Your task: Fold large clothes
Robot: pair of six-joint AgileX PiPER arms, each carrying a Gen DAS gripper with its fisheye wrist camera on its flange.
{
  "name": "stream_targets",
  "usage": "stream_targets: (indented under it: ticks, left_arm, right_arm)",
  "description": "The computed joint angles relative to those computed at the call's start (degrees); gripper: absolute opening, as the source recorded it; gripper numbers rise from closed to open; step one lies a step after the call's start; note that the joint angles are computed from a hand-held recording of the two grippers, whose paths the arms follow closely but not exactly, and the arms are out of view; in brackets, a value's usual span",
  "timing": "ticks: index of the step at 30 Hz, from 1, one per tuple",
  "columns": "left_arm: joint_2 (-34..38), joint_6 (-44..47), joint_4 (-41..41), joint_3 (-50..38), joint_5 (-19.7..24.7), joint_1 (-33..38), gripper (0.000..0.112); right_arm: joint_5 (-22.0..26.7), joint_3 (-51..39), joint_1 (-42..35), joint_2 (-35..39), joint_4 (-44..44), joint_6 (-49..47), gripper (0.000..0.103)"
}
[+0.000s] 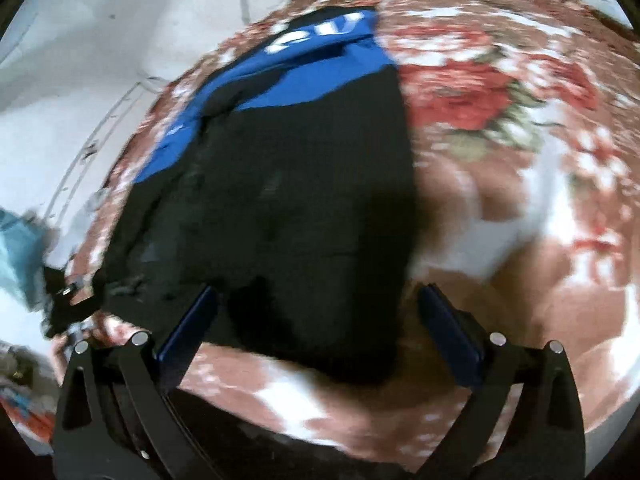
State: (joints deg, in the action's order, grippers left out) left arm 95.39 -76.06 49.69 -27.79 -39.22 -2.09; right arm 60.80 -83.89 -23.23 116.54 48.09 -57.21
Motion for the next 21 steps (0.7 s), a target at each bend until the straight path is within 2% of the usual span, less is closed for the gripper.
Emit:
stream_targets:
  ticks: [2,6,9,14,17,19,20,21]
  left_arm:
    - [0.8,-1.2,2.3,-0.4,-3.6,1.1,0.097]
    - [5.0,-1.9,6.0,0.0,-14.2,5.7,0.097]
    - [7.2,-1.8,7.5,0.7,-18.1,9.1,0.092]
    - [6.5,-2.2,9.6,2.8,-22.8,13.7,0.097]
    - [8.4,-5.6,10.4,0.2,-21.1,13.4,0.097]
    - [6.4,-6.7,10.1,-1.6,-15.5,9.9,0.097]
    - [6.0,-6.9,10.1,-2.7,-13.1,8.0,0.097]
    - [5.5,-7.1,10.2,-3.6,-10.3,6.2,0.096]
  right_arm:
    - [-3.5,0.6,2.4,-0.4,-2.7,1.2,0.099]
    - [-0.8,-0.8,1.0,1.6,0.3,1.3,0.099]
    - [2.1,-2.3,-0.1,2.2,1.7,2.0,0.099]
    - [6.0,-4.9,-1.1,2.3,3.2,2.9,0.099]
    - [8.3,-12.9,0.3,9.2,1.2,9.1,0.099]
    - [7.9,-14.3,0.5,10.6,1.8,9.2,0.099]
    - [7.7,-14.2,0.6,10.5,2.0,8.7,0.095]
    - [6.8,-13.8,1.1,10.0,1.3,8.4,0.079]
